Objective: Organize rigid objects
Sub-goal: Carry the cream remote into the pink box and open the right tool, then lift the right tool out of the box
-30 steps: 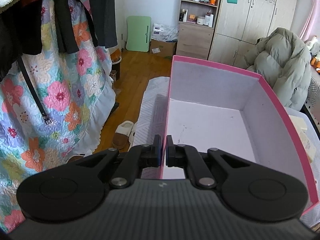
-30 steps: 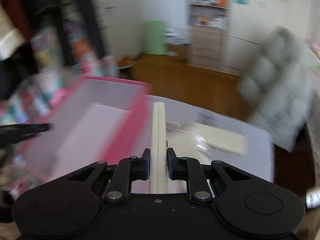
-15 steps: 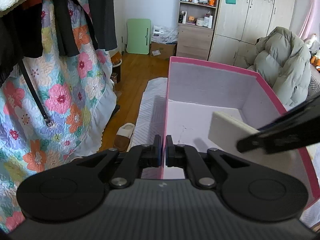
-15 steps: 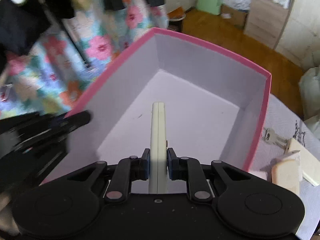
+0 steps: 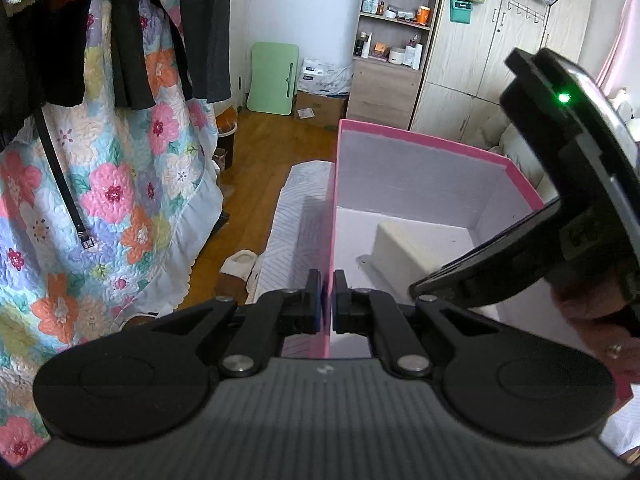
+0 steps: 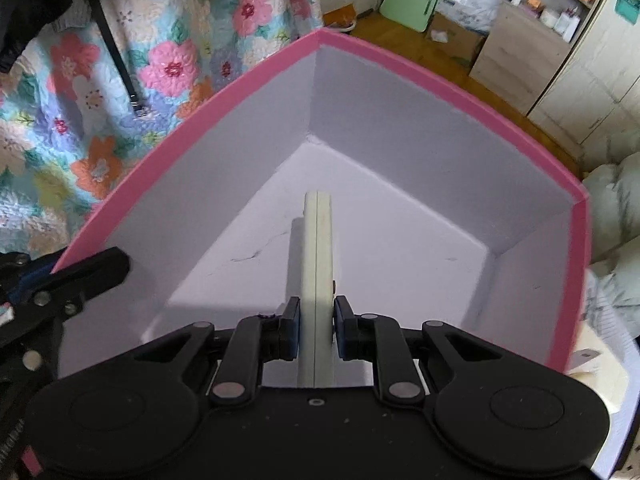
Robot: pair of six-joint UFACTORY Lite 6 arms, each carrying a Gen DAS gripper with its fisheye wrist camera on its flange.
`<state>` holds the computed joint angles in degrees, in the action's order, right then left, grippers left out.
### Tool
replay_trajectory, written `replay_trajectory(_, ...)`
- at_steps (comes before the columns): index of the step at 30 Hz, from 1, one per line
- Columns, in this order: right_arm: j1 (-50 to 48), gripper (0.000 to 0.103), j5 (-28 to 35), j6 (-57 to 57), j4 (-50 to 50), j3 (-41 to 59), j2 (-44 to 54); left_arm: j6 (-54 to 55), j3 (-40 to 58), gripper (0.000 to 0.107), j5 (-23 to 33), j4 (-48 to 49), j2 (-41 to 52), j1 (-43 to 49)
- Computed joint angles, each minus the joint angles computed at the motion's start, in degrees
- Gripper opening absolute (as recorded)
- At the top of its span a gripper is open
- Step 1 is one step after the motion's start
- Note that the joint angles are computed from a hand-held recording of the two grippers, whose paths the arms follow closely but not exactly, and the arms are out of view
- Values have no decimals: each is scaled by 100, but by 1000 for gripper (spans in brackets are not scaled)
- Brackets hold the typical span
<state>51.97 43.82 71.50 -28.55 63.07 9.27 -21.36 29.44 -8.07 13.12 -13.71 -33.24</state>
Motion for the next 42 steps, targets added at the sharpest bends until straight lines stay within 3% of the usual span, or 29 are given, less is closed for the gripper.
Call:
replay_trajectory(3,-87,21,-419,-213,396,-92,-25,-188,-29,4,6,174,-53,-1)
replay_trajectory(11,-87,24,-656,163,268,-386,-341,-617,-36,4,-72,616,-37,66)
replay_trajectory(13,50,20,-436,515,-75,-372,-403,-488,-39,4,-89,482,-25,59)
replay_trajectory(19,508,21,712,607,-697,179,187,-395,-51,4,-100,369,-14,37)
replay_trajectory(22,355,26,181,815,-649,-114,-167,-391,-44,4,-103,370,-8,45)
replay_trajectory(25,-470,29,-1507,524,529,-1101,-1152,-301,-43,4,-101,283,-6,30)
replay_trajectory(27,-906,30,-2066,-32,1514,-1555,-1539,-73,-53,4,-88,51,-19,7)
replay_trajectory(30,-909,37,-1712,24,1378,-1559,-1583,-149,-56,4,-125,144,-2,20)
replay_trajectory(32,-755,52,-1378,161,1204,-1450,-1430,-33,-66,4,-98,6,-29,-1)
replay_trajectory(34,-766,53,-1302,-164,1546,-1390,-1276,-71,-62,4,-100,38,-25,-8)
replay_trajectory(38,-1076,53,-1739,-1442,3314,-1782,-1410,-325,-50,4,-96,297,-22,20)
replay_trajectory(42,-1176,43,-2394,-3163,5543,-2307,-1765,-434,-110,5,-131,432,-62,33)
